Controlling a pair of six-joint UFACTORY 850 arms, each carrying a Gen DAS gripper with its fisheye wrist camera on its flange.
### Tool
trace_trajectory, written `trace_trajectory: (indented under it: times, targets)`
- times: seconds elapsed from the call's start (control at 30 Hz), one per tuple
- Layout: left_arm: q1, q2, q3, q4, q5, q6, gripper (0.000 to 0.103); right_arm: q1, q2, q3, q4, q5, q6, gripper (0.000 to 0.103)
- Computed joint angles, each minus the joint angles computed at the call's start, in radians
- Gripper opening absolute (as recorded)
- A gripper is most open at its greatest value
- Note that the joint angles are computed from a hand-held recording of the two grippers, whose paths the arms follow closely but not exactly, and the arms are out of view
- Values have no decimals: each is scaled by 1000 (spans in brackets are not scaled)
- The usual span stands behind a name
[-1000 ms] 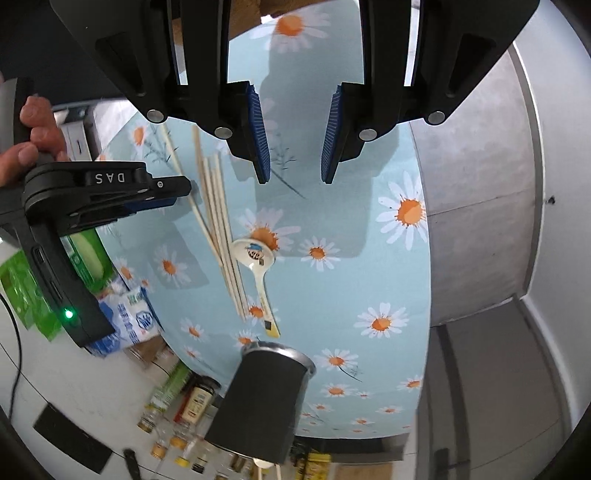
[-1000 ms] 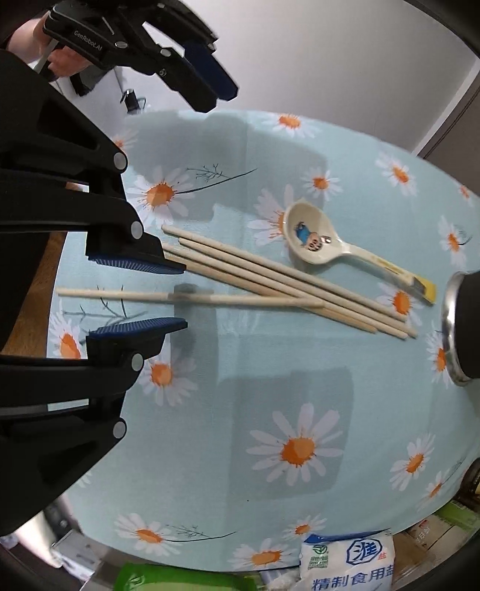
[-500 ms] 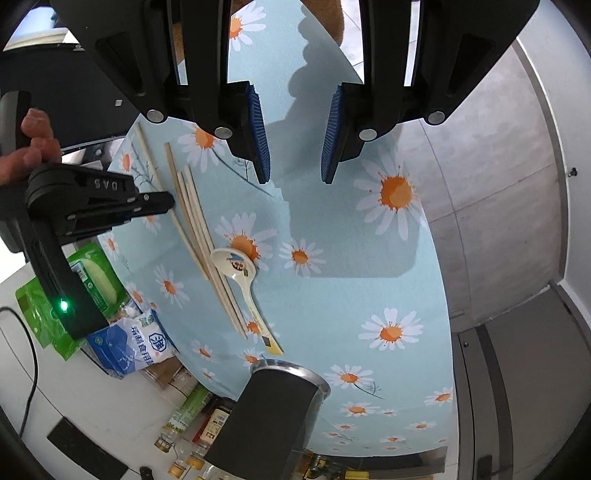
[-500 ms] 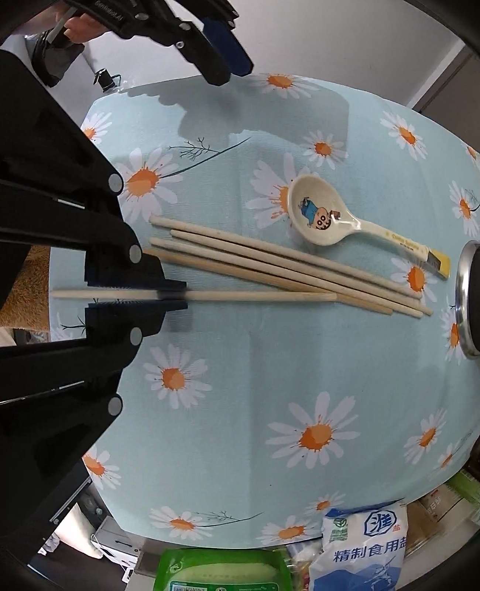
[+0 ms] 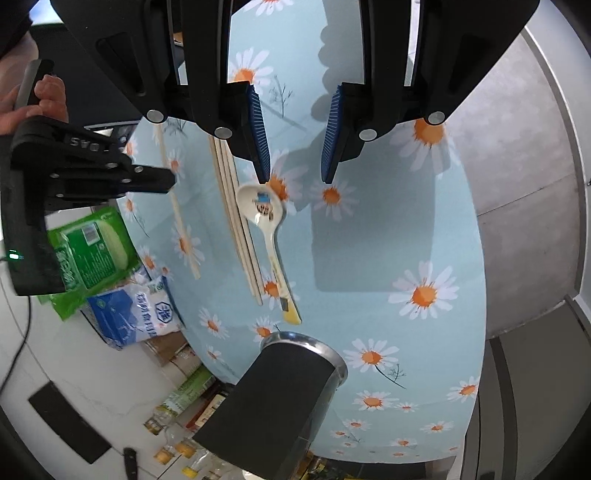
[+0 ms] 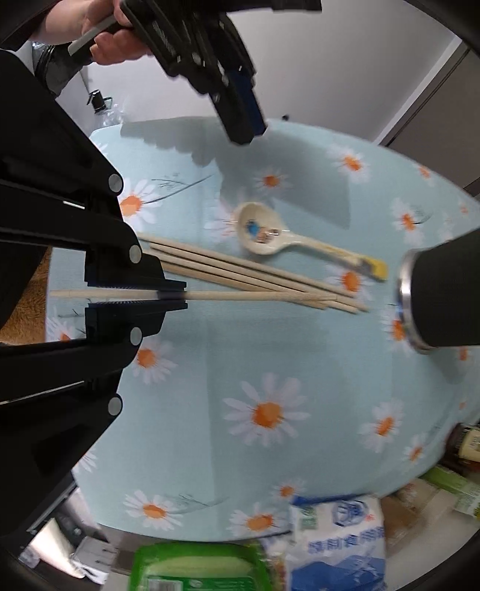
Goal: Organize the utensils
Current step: 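Grasp the yellow-handled cartoon spoon with the left tool while the right lifts the chopstick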
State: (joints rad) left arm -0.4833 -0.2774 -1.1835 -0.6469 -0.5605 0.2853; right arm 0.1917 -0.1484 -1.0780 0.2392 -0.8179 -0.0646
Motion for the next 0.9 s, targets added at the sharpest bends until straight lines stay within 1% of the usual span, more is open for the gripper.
trace_trajectory:
  times: [0.1, 0.23, 0.3, 0.37, 0.4, 0.47, 0.57, 0.63, 0.77, 0.87, 0.9]
  targets:
    - [-2, -52, -66, 18, -33, -59, 27, -54, -5, -10, 82, -5, -108, 6]
    - [-19, -126, -165, 95, -70, -163, 27, -112, 0, -17, 175, -17, -223, 6]
    - [-28, -181, -230, 121, -110, -219, 27, -158, -11, -25, 262, -47, -319, 6]
    - [-44, -225, -286, 199, -141, -307, 27, -186, -17, -32, 297, -56, -379, 6]
    - [-51, -250, -316, 221, -165, -337, 27, -182, -7, -20, 306, -46, -386, 6]
    - [-64, -289, -370, 277, -198, -414, 27, -218, -23, -30, 351, -73, -442, 6]
    - [-80, -324, -425, 347, -225, -485, 27, -248, -45, -49, 380, -93, -503, 6]
    - [-95, -359, -477, 423, -268, -555, 27, -266, -55, -60, 398, -110, -544, 6]
    - [-116, -397, -525, 499, -312, -630, 27, -288, -73, -76, 426, -147, -610, 6]
    - [-130, -410, -544, 542, -329, -668, 22, -298, -82, -86, 423, -170, -631, 6]
    - [-134, -415, -551, 562, -340, -686, 9, -298, -88, -88, 419, -168, -635, 6]
